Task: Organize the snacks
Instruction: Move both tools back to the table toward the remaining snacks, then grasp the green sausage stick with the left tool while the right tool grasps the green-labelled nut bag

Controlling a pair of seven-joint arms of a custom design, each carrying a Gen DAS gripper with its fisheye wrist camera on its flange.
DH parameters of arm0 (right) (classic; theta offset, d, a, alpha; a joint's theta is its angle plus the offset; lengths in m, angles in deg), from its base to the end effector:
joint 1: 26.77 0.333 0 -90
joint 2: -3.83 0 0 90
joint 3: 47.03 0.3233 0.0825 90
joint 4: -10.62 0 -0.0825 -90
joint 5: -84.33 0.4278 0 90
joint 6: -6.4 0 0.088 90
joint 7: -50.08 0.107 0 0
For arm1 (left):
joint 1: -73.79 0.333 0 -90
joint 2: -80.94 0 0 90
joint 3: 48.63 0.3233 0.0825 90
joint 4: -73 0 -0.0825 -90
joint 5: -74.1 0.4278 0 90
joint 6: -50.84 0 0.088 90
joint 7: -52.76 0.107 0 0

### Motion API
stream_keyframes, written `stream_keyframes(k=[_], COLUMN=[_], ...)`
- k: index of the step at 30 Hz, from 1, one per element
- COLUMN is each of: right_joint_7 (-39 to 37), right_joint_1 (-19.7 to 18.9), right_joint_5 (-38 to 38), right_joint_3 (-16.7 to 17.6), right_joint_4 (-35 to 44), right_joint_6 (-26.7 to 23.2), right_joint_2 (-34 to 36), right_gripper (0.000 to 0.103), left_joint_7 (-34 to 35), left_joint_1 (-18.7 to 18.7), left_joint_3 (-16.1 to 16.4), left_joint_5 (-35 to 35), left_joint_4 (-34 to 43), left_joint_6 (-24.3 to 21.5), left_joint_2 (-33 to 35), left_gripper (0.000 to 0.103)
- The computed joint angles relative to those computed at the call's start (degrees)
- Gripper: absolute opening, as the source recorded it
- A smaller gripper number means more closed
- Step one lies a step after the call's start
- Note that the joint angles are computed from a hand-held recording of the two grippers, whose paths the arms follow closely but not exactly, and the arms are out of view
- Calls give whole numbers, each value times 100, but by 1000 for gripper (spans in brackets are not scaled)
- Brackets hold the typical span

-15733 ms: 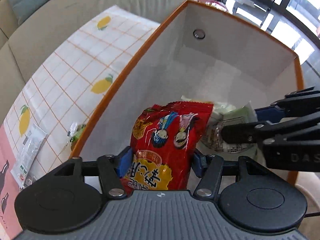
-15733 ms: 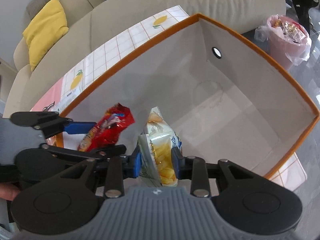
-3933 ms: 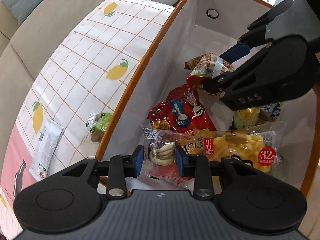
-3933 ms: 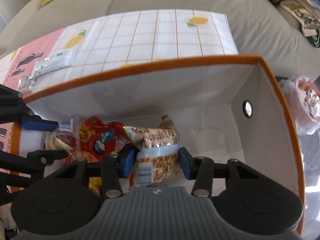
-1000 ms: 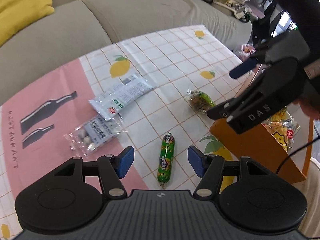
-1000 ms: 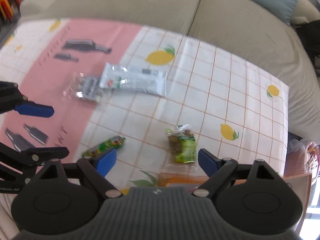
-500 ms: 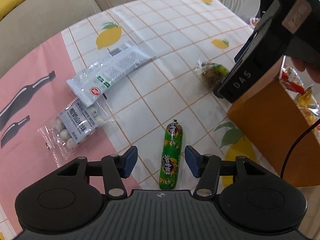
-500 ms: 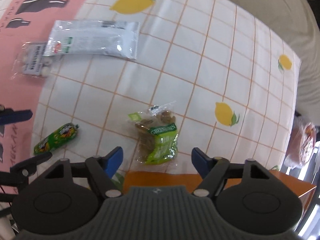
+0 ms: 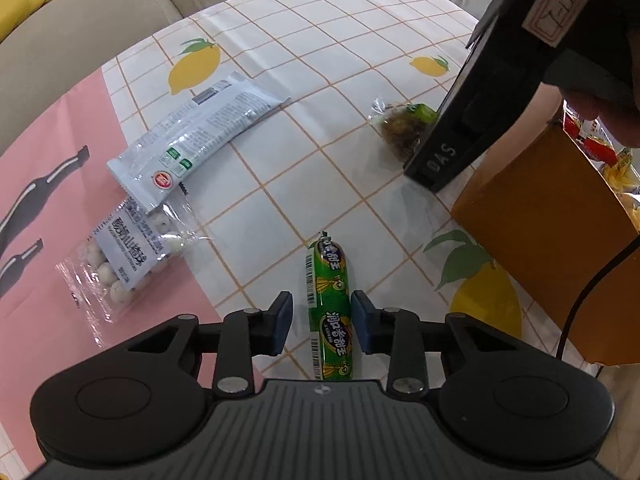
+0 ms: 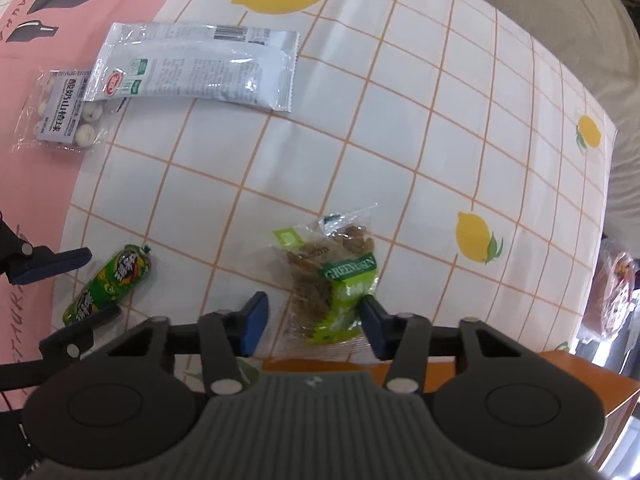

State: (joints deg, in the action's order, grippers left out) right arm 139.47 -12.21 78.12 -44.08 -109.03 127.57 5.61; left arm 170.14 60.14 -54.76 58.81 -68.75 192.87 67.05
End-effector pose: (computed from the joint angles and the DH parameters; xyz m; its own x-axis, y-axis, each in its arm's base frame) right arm 0.5625 0.1721 0.3937 0.3629 -0.9274 0.0906 -0.9315 -0.3637 0.0080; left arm 0.4731 -0.1689 0.3863 -0.5972 -0.8000 0.0584 -0.7778 0.5598 -0.2856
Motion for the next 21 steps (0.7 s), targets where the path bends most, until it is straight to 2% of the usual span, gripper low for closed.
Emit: stream_keyframes(k=[3,7,11,15,21], right_joint_7=[73,134,110,166,133], right_joint_1=[12,65,102,145,213], right_joint_5=[-22,-178,-71,50,679], right_joint_3=[12,86,148,219,259], right_joint_4=[-162,-503,-765,-983,-1269], right_joint_6=[196,556,854,1096,1332], right_joint_2=[-101,-326,-533,-756,-1253], right_gripper=[38,33,31,29,28], left_joint_7=[-75,-153,-319,-314,-399], left_joint_1=[16,23,63,32,-40], left_joint_3=[2,30,13,135,352], left_joint_5=[-81,-225,-173,-404,-666], left_joint_4=[5,-67,-134,-277,-582], left_joint_6=[34,204,289,310,267], left_joint_2=[78,60,11,-189,-759], left_gripper=[37,26,25,25,25])
